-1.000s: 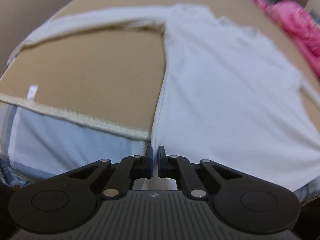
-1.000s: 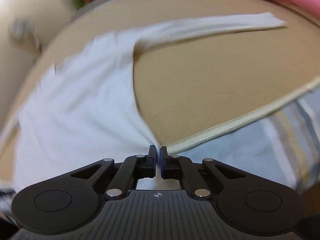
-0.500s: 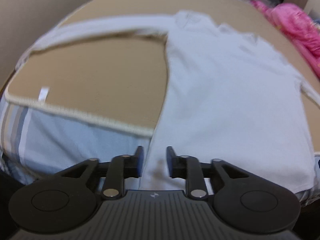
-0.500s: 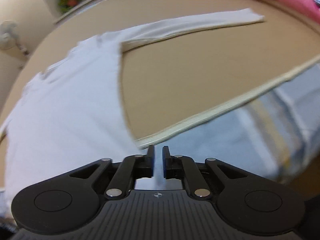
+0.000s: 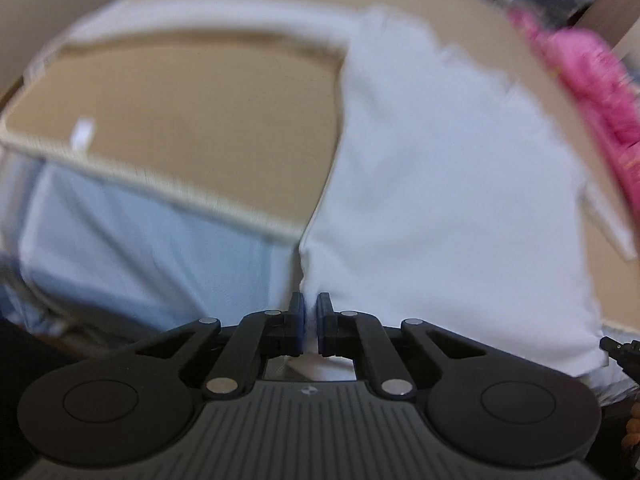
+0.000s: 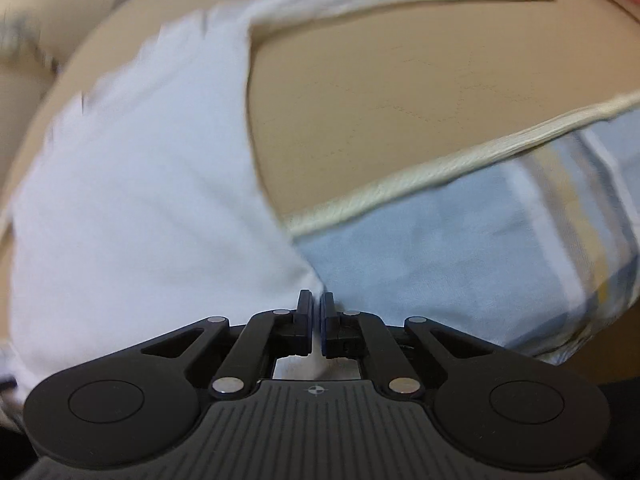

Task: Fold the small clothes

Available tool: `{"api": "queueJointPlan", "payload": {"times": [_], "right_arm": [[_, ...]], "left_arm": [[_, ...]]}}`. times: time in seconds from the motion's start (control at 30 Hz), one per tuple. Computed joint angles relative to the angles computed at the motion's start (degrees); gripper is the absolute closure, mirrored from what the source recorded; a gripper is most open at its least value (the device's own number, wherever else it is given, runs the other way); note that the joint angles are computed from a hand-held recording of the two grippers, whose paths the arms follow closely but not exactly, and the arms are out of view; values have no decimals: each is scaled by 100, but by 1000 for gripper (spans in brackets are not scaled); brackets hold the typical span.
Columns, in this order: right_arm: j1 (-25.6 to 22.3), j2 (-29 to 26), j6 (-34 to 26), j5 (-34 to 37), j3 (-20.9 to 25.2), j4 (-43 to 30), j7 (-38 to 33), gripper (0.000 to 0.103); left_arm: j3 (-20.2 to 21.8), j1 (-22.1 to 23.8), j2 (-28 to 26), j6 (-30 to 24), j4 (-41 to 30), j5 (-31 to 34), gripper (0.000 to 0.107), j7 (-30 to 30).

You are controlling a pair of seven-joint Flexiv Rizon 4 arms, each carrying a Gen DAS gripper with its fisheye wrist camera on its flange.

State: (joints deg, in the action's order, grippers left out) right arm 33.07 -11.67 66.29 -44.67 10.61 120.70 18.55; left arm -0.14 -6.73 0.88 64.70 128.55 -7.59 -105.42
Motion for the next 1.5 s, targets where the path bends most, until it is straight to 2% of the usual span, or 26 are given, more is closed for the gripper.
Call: {"api": "queueJointPlan", "payload": {"times": [0.07,0.13,0.17,0.23,0.3,0.33,0.37,0.4,0.43,0.47,0.53,0.6,0.63,0.67,0.73,0.77,0.87,0.93,1.0,1.07,1.13,1.2,1.27,1.4,1.47,1.5], "right_arm": [[-69,450,600,-1161,-347,401,1333,101],[-229,731,659,-1759,-321,499,2034,101],[-289,812,619,-1814,-236,506,2103,101],[-336,818,330,-1276,49,407,1639,101],[-306,668,-92,-503,300,214,887,100],[-211,538,-723,120,444,-43,217,100],[-90,421,-1515,382,520,-313,-166,99],[120,364,-2060,271,410,-439,-324,95],[171,324,-2232,-6,379,-466,-311,95],[62,273,-2031,-222,424,-445,-212,95],[-47,178,-823,-582,207,-233,44,92],[-130,-26,61,-820,69,-171,122,79],[-111,-199,154,-607,105,-286,-149,75],[-64,-356,81,-256,164,-433,-526,74],[-73,-668,-755,1043,586,-899,-1754,73],[-33,-747,-1099,1361,673,-1034,-2055,74],[223,-628,-1163,1402,461,-987,-2082,74],[370,-520,-1033,1290,290,-840,-1782,74],[488,-381,-783,903,75,-645,-1220,74],[520,-181,-617,100,-203,-441,-575,74],[467,-57,-656,-722,-353,-414,-42,74],[313,4,-683,-1251,-410,-474,248,73],[79,-7,-576,-1691,-472,-563,349,66],[-367,50,-492,-3127,-676,-676,830,62],[-641,35,-429,-3847,-786,-746,1132,54],[-755,-75,-409,-4069,-822,-857,1213,49]], "left_arm": [[80,-91,412,330,306,-488,101,365],[74,-74,729,306,399,-377,101,275],[35,2,813,171,370,-177,101,104],[-31,138,817,-104,232,118,100,-148],[-180,409,737,-592,-56,943,99,-748],[-202,459,655,-741,-166,1142,99,-946],[-147,424,586,-683,-163,1048,99,-945],[-109,370,507,-541,-161,926,96,-858],[-130,346,408,-426,-229,1022,94,-853],[-135,323,334,-366,-294,1120,93,-810],[-191,229,21,-209,-487,1197,86,-632],[-241,97,-347,-94,-697,1174,85,-338],[-245,27,-479,-44,-772,1195,85,-253],[-267,-44,-625,9,-843,1170,85,-76],[-294,-160,-812,42,-848,952,79,241],[-284,-211,-889,-76,-865,862,72,300],[-169,-355,-1136,-1081,-1081,940,71,106],[-111,-417,-1087,-1000,-1057,971,71,-31],[-20,-544,-1023,-568,-1082,1432,68,-321],[81,-701,-1029,-344,-1261,2082,64,-833],[98,-790,-1069,-158,-1422,2491,56,-1048],[103,-888,-1112,94,-1599,2888,36,-1083],[161,-991,-1168,276,-1863,3346,26,-1193],[289,-1094,-1393,590,-2447,3879,26,-1356],[453,-1160,-1557,876,-2799,4216,25,-1512],[583,-1234,-1642,1032,-2959,4430,19,-1690]]}}
